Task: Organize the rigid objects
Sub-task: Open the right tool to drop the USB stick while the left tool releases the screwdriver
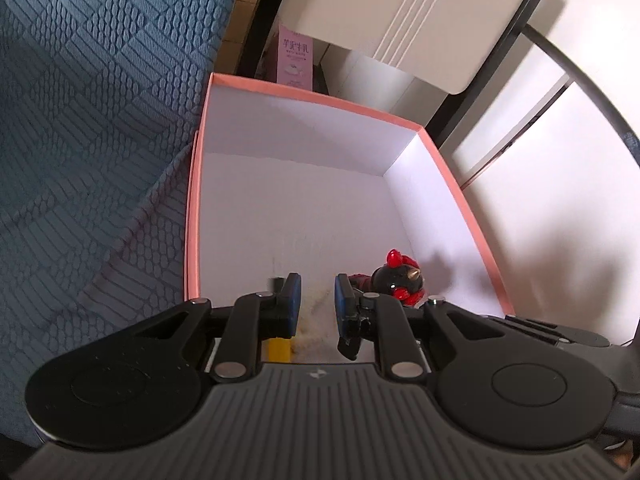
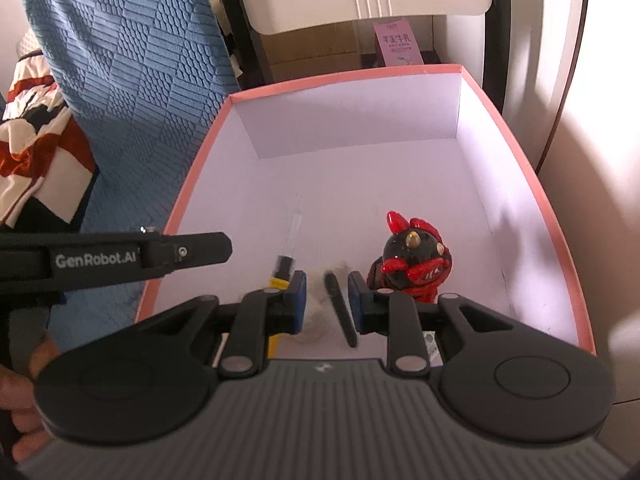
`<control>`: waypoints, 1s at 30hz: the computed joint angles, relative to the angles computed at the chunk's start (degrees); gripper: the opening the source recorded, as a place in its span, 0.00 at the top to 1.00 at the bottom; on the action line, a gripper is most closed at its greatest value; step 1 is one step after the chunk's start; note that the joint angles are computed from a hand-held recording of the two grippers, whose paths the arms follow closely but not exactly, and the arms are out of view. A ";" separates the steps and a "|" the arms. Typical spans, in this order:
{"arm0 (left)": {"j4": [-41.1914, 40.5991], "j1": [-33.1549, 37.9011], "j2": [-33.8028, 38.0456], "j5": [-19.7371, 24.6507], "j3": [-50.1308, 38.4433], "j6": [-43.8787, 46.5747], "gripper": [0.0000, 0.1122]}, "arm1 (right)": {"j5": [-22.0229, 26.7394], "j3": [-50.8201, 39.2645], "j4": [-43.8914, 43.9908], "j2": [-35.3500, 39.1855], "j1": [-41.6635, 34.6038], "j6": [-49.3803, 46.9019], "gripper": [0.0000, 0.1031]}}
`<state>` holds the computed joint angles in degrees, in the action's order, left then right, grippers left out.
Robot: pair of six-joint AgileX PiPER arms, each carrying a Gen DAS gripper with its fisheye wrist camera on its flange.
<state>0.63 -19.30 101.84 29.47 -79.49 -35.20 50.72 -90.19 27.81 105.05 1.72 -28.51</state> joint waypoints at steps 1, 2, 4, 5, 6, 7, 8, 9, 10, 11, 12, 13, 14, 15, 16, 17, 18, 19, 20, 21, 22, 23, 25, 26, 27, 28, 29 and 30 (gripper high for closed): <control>-0.01 0.05 -0.60 0.06 0.11 0.17 0.82 | 0.17 -0.18 0.16 -0.34 0.00 0.04 0.74; 0.12 0.08 -1.18 0.29 0.10 0.32 0.82 | 0.36 -0.38 0.43 -0.74 -0.09 -0.12 0.74; 0.63 0.00 -2.51 1.03 0.10 0.30 0.82 | 0.69 -0.88 1.03 -1.52 -0.38 -0.42 0.74; 0.86 -0.01 -3.26 1.31 0.10 0.29 0.82 | 0.95 -1.31 1.26 -1.91 -0.51 -0.41 0.74; 1.35 -0.10 -4.05 1.49 0.12 -0.08 0.82 | 1.09 -1.73 1.40 -2.18 -0.55 -0.28 0.74; 1.75 -0.16 -5.02 1.71 0.21 -0.37 0.82 | 1.24 -2.02 1.60 -2.61 -0.66 -0.31 0.74; 2.32 -0.30 -5.94 1.81 0.32 -0.73 0.82 | 1.48 -2.51 0.97 -3.18 -0.58 0.05 0.74; 3.42 -0.52 -6.98 2.01 0.40 -1.55 0.82 | 1.40 -2.98 -0.28 -3.61 -0.26 0.74 0.74; 4.55 -0.82 -7.96 2.46 0.30 -2.36 0.82 | 1.21 -3.09 -0.86 -4.30 -0.16 1.06 0.74; 5.35 -1.11 -8.91 2.93 0.18 -2.73 0.82 | 1.27 -3.16 -0.48 -5.10 -0.42 1.00 0.74; 6.12 -1.43 -9.66 3.40 -0.06 -3.11 0.82 | 1.59 -3.32 -0.06 -5.76 -0.63 1.04 0.74; 7.09 -1.83 -10.53 3.90 -0.20 -3.70 0.82 | 1.84 -3.39 0.22 -6.43 -0.81 1.11 0.74; 7.80 -2.17 -11.37 4.29 -0.24 -4.18 0.82 | 2.14 -3.45 0.39 -7.31 -0.98 1.19 0.74; 8.24 -2.49 -12.38 4.59 -0.18 -4.48 0.82 | 2.24 -3.20 0.64 -8.16 -1.10 1.08 0.74; 8.82 -2.81 -13.46 4.73 0.04 -5.03 0.82 | 2.28 -2.83 0.92 -9.11 -1.23 0.94 0.74; 10.32 -3.34 -14.46 4.88 0.36 -6.62 0.82 | 2.39 -2.51 1.09 -10.19 -1.33 0.93 0.74; 11.69 -3.79 -15.40 5.22 0.60 -8.00 0.82 | 2.59 -2.25 1.34 -11.09 -1.46 0.86 0.74; 12.64 -4.18 -16.41 5.66 0.82 -8.89 0.82 | 2.90 -1.92 1.67 -12.06 -1.61 0.81 0.74; 13.40 -4.55 -17.42 5.98 1.07 -9.69 0.82 | 3.08 -1.45 1.76 -12.99 -1.64 1.00 0.74; 13.90 -4.91 -18.48 6.26 1.42 -10.16 0.81 | 3.33 -0.98 1.85 -14.02 -1.71 1.20 0.74; 14.66 -5.36 -19.61 6.46 1.92 -10.73 0.80 | 3.50 -0.48 1.89 -15.01 -1.79 1.24 0.74; 15.84 -5.96 -20.70 6.74 2.39 -11.78 0.77 | 3.52 0.24 1.79 -16.12 -1.78 1.22 0.74; 17.40 -6.83 -23.01 6.73 3.82 -13.58 0.74 | 3.33 1.93 1.54 -18.28 -1.66 1.12 0.74; 17.87 -7.27 -24.13 6.97 4.32 -14.04 0.70 | 3.38 2.57 1.30 -19.17 -1.63 1.33 0.74; 18.16 -7.65 -24.91 7.35 4.62 -14.29 0.67 | 3.64 3.08 1.34 -19.98 -1.73 1.65 0.74; 18.69 -8.10 -25.73 7.83 4.93 -14.69 0.65 | 3.75 3.65 1.50 -20.77 -1.82 1.91 0.74; 19.34 -8.64 -26.64 8.02 5.53 -15.09 0.63 | 3.39 4.45 1.25 -21.63 -1.64 2.22 0.74; 20.06 -9.27 -27.27 8.34 6.00 -15.65 0.61 | 2.94 5.37 0.93 -22.47 -1.51 2.37 0.74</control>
